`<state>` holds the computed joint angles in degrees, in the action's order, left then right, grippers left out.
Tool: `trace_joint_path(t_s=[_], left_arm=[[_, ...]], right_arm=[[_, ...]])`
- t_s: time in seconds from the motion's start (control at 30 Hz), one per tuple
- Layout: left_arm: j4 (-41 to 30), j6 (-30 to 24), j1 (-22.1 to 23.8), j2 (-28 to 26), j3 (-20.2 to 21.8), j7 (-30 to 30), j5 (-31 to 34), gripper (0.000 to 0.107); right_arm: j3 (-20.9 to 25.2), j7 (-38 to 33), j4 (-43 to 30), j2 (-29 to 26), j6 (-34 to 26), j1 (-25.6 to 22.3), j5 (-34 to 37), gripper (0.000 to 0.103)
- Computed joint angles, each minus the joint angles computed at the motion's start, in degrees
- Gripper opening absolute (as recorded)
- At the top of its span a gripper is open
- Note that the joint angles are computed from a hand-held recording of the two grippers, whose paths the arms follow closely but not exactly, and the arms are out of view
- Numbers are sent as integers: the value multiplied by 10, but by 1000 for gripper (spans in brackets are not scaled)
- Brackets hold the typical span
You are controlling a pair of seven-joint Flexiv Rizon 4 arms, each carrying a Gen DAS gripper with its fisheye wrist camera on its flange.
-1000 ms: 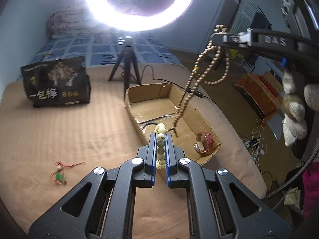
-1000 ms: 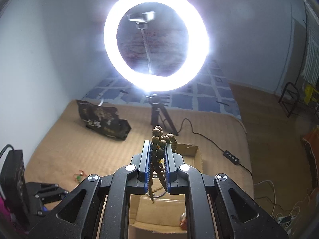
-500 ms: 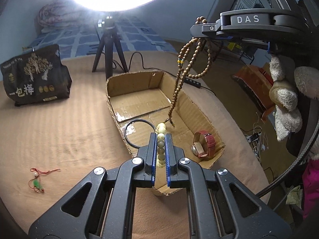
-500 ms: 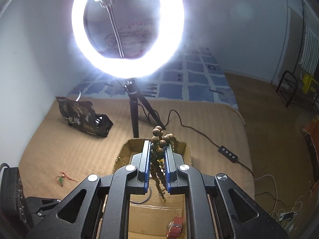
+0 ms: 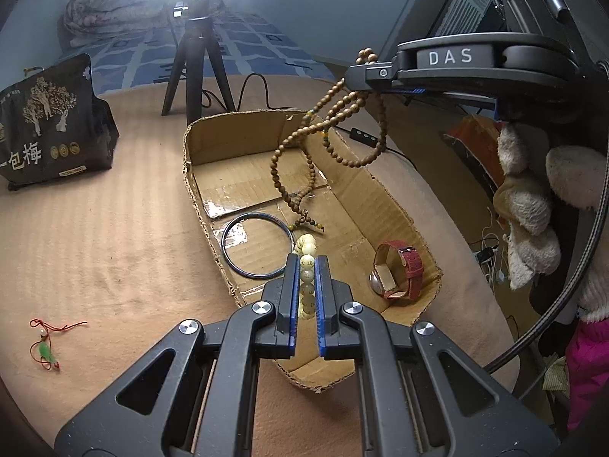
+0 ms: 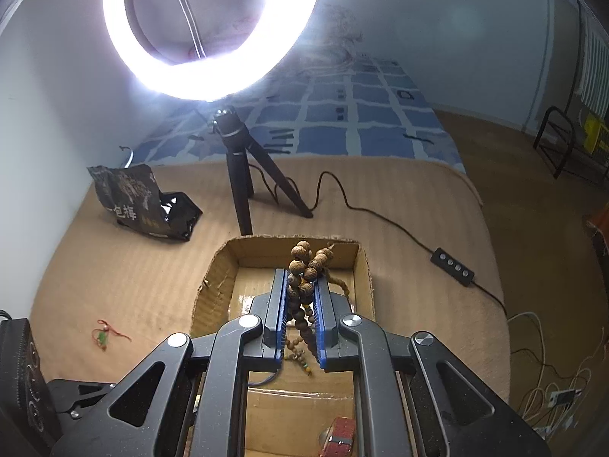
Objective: Organize jewelry
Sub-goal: 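Lift both strands over the cardboard box and open both tools to drop them, then move the right tool to the pearl necklace while the left tool approaches the jade charm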
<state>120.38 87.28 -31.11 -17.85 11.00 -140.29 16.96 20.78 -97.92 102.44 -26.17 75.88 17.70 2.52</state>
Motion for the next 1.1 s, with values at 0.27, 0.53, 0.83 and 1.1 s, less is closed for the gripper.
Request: trace_joint_path(t_s=[0.27,0.53,0.83,1.1], left_arm=[[-7,-19,-11,3,12,-20,24,15],[-5,-44,-7,29,9,-67,79,16],[5,-110,10,98,-22,-136,169,16],[51,-172,44,193,-62,-170,221,37]], right_arm=[[-6,13,-4,-5,-11,5,4,33],[-5,22,17,11,1,4,6,39],[7,22,54,55,13,-3,24,39],[28,1,96,113,27,-8,79,40]])
